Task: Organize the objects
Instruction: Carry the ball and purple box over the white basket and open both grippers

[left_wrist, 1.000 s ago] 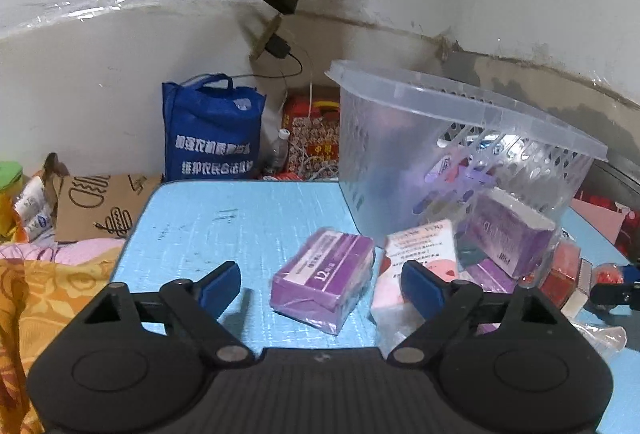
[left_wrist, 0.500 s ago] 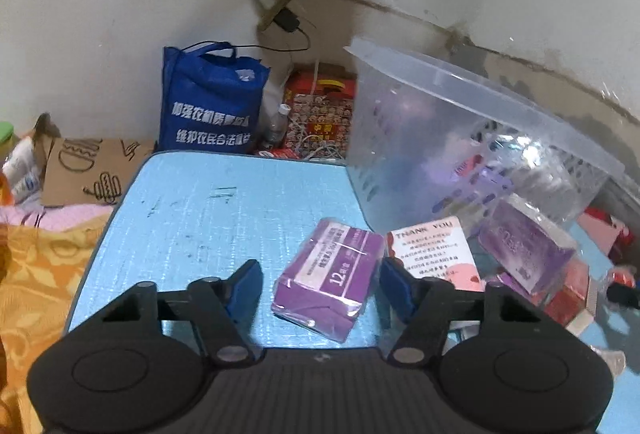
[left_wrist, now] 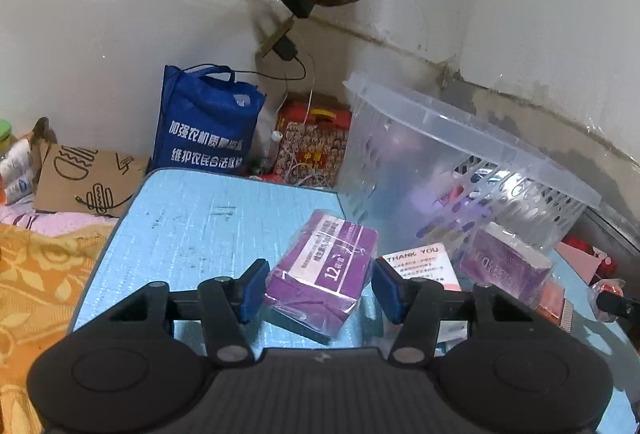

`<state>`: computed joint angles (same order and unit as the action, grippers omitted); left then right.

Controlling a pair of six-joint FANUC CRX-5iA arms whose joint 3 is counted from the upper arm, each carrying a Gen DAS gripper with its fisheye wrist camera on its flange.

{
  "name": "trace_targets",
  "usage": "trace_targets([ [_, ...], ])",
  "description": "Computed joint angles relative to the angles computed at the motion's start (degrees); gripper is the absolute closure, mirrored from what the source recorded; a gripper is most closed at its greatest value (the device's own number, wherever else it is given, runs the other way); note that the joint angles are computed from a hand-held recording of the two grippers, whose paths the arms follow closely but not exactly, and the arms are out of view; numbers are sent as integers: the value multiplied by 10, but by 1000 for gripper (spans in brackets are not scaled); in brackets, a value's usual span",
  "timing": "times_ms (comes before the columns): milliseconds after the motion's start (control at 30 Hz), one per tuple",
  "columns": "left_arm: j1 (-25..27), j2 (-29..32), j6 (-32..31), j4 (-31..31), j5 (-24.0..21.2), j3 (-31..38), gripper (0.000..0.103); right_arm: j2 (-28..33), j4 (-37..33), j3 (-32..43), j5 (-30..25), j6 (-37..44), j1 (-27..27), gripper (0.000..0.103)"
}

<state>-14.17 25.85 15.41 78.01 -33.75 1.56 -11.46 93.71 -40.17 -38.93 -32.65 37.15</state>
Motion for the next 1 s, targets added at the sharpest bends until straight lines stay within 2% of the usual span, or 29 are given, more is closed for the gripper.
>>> trace_targets([
  [200,13,14,40,-31,-34,22,43,-2,12,-3,7,-9,-5,55],
  [400,7,9,13,-4,-29,8,43,-7,41,-10,28,-25,-19,55],
  [533,-9,-12,-72,79,-9,-28,43,-10,51,-13,32,-34,-23,55],
  [600,-18,-25,-145,154,-17,-49,43,-8,57,-14,-4,-37,-10,55],
  [633,-21,-33,-161,174,-15,-57,44,-6,35,-6,-29,-12,8,55],
  [733,-17,-55,-183,200,-32,-65,44,-16,52,14,-48,25,23,55],
  [833,-13,-55,-167,195,-67,-31,44,2,20,79,-46,106,22,55],
  [900,-16,-42,-143,173,-72,10,44,28,-14,131,-27,156,4,55],
  [967,-17,-11,-69,118,-81,76,44,54,-43,176,8,191,-25,55],
  [1000,-13,17,-5,56,-97,133,44,73,-74,204,5,232,-32,55],
])
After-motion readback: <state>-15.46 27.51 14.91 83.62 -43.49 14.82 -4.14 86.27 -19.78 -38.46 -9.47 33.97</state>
